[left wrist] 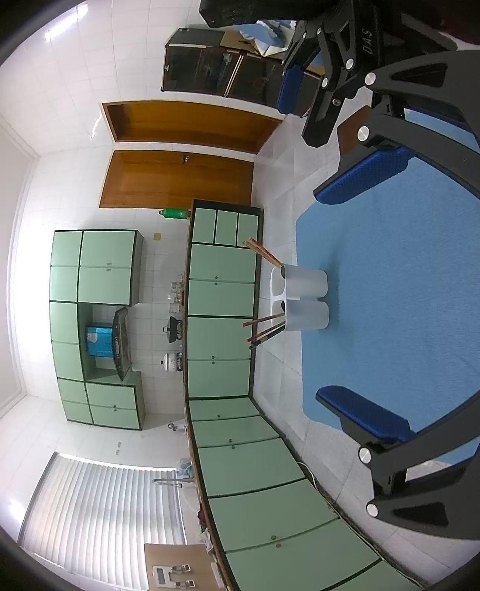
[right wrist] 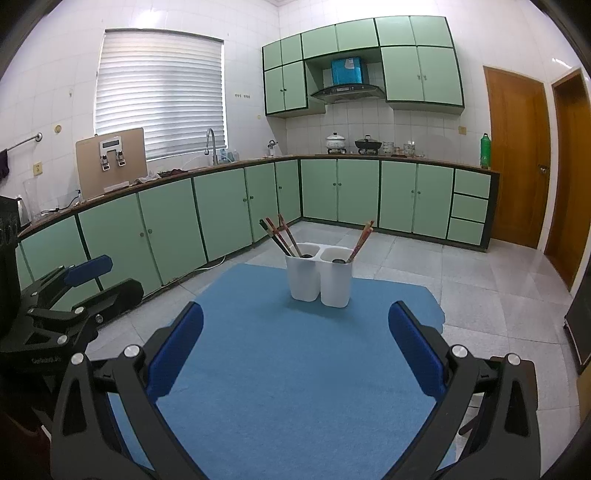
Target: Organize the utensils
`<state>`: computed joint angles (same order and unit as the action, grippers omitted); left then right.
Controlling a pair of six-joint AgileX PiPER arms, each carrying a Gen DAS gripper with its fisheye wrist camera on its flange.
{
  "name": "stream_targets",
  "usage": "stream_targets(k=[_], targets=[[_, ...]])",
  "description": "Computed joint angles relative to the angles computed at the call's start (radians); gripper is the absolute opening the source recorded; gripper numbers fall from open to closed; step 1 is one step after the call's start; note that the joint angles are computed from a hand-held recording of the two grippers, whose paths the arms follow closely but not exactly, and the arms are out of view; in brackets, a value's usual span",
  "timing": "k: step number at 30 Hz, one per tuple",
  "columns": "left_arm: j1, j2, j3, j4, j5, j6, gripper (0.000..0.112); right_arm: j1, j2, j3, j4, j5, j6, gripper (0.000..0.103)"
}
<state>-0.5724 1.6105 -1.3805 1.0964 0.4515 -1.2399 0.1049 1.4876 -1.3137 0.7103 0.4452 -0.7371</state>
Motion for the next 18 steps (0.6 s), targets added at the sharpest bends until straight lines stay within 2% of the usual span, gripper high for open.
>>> stream_targets(k=[9,18], targets=[[-0.005,-0.013,0.03,0.043,0.003,-0.063,0.097,0.005,-0.005,0.007,0.0,-0.009,0.001,0.097],[-0.005,-0.01,0.026,0.033,0.0,-0.056,0.097,0.01,-0.001,-0.001,-0.022,-0.007,0.026,0.097]])
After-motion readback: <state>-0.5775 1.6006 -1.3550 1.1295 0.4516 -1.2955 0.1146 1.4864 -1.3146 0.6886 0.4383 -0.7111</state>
